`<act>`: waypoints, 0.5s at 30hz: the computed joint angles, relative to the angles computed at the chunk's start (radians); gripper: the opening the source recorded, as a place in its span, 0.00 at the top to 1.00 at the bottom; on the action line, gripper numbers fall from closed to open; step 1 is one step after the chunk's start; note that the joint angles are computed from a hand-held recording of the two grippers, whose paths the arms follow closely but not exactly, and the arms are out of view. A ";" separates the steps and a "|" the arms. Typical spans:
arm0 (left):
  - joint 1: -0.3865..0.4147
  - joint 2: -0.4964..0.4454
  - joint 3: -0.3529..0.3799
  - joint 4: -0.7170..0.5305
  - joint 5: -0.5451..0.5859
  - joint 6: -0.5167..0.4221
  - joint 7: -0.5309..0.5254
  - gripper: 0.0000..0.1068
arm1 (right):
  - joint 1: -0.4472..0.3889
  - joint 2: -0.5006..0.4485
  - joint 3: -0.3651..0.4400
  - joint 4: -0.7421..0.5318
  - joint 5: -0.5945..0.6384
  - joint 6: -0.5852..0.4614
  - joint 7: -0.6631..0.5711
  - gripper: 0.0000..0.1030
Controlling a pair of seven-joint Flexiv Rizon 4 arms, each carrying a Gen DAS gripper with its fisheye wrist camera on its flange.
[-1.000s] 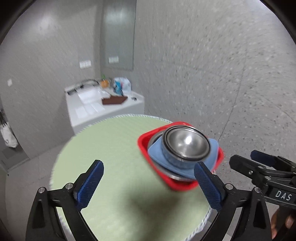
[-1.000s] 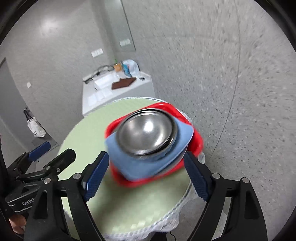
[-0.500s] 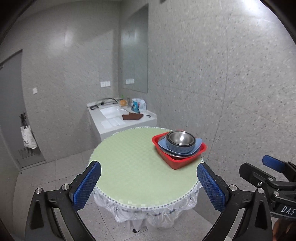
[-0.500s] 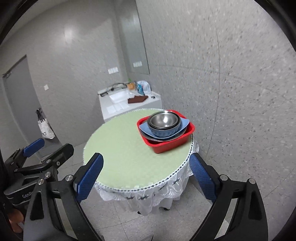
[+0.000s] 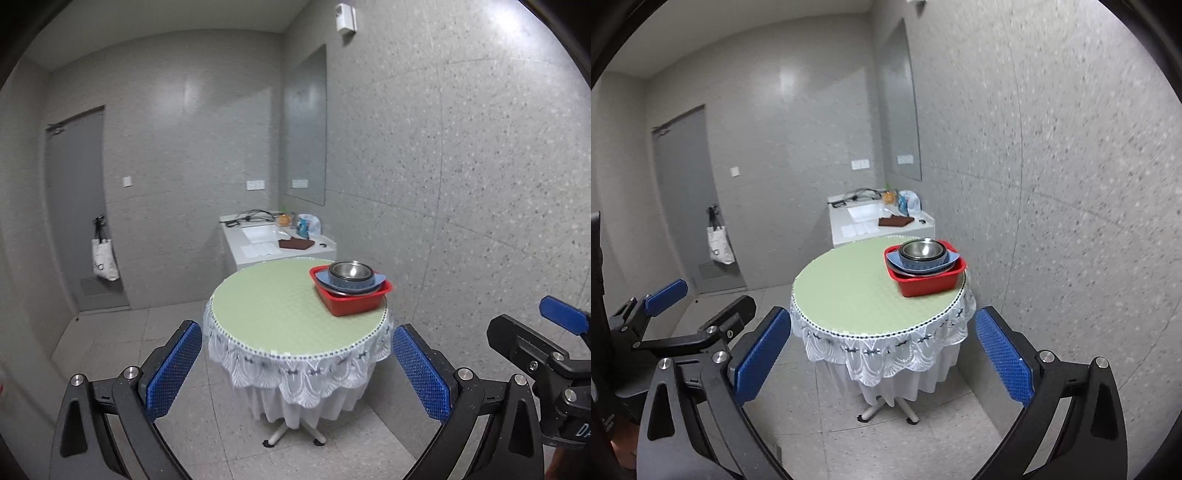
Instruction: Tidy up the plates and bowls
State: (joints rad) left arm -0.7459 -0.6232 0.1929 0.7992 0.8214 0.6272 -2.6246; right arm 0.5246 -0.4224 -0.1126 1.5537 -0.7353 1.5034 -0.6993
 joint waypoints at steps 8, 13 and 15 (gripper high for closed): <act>-0.193 0.063 0.001 0.013 0.145 -0.190 -0.100 0.04 | 0.045 0.214 -0.143 0.257 -0.289 0.154 0.237 0.00; -0.263 0.071 -0.022 0.001 0.219 -0.263 -0.123 0.04 | 0.025 0.292 -0.236 0.275 -0.712 0.233 0.626 0.00; -0.280 0.075 -0.027 0.003 0.242 -0.273 -0.135 0.04 | -0.018 0.305 -0.213 0.258 -0.828 0.245 0.736 0.00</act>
